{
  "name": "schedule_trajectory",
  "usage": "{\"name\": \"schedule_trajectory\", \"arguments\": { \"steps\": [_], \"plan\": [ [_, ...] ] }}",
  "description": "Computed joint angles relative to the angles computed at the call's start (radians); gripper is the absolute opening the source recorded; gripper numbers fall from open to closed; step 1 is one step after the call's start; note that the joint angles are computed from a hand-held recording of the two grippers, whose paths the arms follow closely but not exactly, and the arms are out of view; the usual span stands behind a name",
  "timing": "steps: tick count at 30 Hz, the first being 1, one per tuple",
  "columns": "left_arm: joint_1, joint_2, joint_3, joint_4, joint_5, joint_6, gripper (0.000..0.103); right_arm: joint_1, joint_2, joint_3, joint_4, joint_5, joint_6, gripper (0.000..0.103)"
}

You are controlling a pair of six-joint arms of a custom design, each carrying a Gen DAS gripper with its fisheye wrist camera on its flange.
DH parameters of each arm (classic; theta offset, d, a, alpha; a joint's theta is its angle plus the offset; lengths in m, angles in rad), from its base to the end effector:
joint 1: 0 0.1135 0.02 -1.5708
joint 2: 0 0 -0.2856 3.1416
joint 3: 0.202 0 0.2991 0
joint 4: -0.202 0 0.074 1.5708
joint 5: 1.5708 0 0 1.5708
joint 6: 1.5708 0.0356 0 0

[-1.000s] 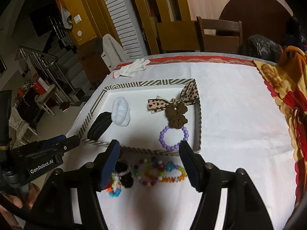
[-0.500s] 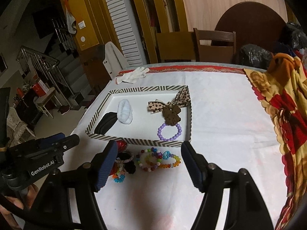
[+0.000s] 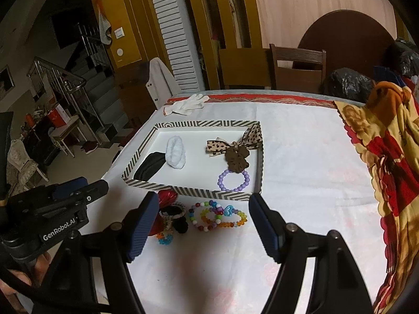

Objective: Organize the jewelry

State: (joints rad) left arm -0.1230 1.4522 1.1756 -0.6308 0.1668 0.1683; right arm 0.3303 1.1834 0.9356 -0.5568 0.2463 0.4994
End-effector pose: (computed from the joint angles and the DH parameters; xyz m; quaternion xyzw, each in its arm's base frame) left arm 0.3483 -0.0490 0.2888 0.1636 0.9283 -0.0714 0.3262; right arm 0.2735 0.0846 0.2860 0.1235 0.9133 0.0452 0.3854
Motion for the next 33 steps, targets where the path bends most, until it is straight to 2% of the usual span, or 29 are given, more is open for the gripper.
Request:
{"name": "schedule_trajectory", "arguments": {
  "steps": [23, 33],
  "plan": [
    [0.012, 0.014, -0.007, -0.006, 0.005, 0.025, 0.047, -0.019, 0.017, -0.019, 0.005, -0.038, 0.005, 0.076],
    [0.122, 0.124, 0.066, -0.071, 0.093, 0.007, 0.047, -0.078, 0.028, -0.102, 0.021, -0.098, -0.008, 0.077]
  ]
}}
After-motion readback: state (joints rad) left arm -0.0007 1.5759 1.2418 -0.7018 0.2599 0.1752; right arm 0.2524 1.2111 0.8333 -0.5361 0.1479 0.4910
